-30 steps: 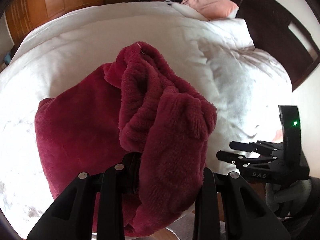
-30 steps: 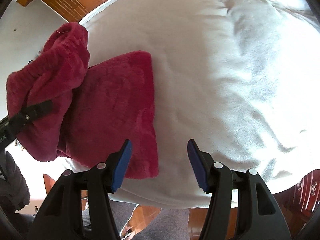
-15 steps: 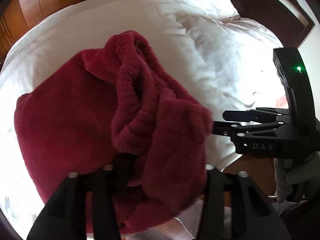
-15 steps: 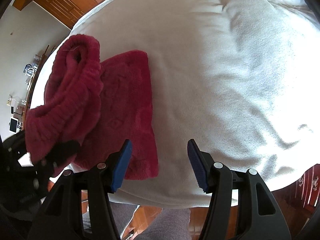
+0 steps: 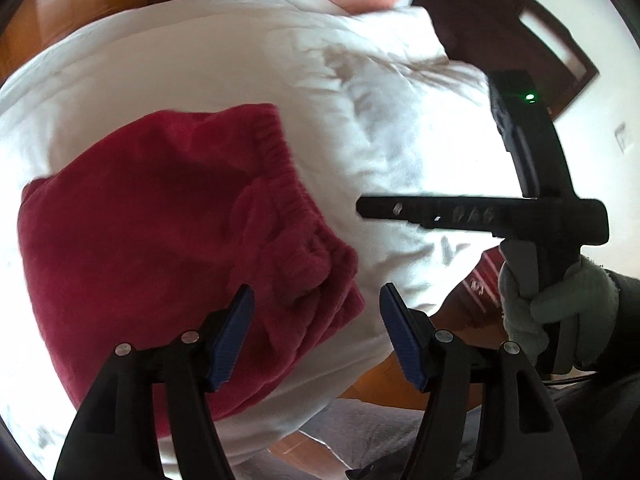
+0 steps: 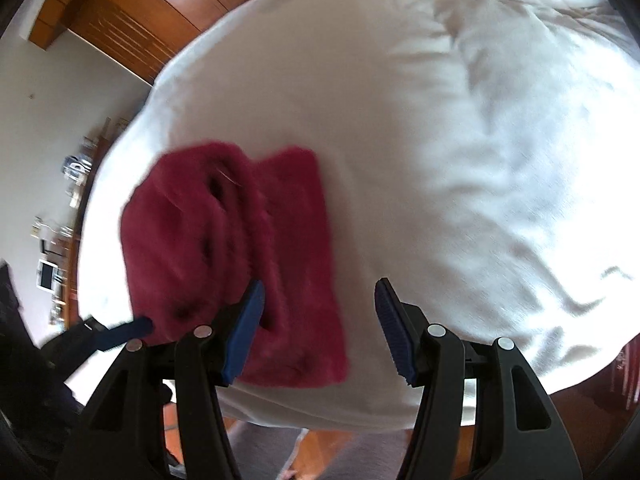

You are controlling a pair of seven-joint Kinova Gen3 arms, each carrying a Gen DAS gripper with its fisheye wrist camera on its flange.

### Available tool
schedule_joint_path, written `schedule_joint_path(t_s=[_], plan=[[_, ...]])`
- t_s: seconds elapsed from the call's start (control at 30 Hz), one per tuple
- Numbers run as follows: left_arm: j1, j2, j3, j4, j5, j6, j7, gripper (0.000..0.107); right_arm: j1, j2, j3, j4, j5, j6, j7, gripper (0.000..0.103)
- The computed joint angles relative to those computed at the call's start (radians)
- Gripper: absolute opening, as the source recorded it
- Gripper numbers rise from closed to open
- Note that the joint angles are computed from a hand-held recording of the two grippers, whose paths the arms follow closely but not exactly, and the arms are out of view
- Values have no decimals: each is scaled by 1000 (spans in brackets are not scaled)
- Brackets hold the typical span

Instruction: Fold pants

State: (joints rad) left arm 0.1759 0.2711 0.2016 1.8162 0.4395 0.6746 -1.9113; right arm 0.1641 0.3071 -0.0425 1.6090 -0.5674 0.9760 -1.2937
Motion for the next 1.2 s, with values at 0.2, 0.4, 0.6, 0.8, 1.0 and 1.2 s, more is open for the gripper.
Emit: schedule_joint_path(t_s=[0.2, 0.4, 0.6, 0.8, 1.0, 1.2], plan=[[-60, -60, -46, 66, 52, -10, 48, 65, 46, 17, -46, -59, -157, 90, 104, 59], [-89, -86, -83, 110, 34, -31, 125, 65, -33, 51, -43, -122, -110, 173, 121, 59], [-71, -73, -95, 112, -62, -42, 225, 65, -62, 96, -52, -138, -76, 194, 70, 55], [-51, -23, -77, 71, -121, -37, 276, 65, -64, 67, -46, -117, -23, 197, 66, 21], [-43, 26, -48, 24, -121, -33, 256, 65, -60, 53, -7, -41, 36, 169, 50, 19], [20, 119, -23, -39, -169, 6, 233, 75, -9, 84, -25, -12, -25, 160, 76, 22]])
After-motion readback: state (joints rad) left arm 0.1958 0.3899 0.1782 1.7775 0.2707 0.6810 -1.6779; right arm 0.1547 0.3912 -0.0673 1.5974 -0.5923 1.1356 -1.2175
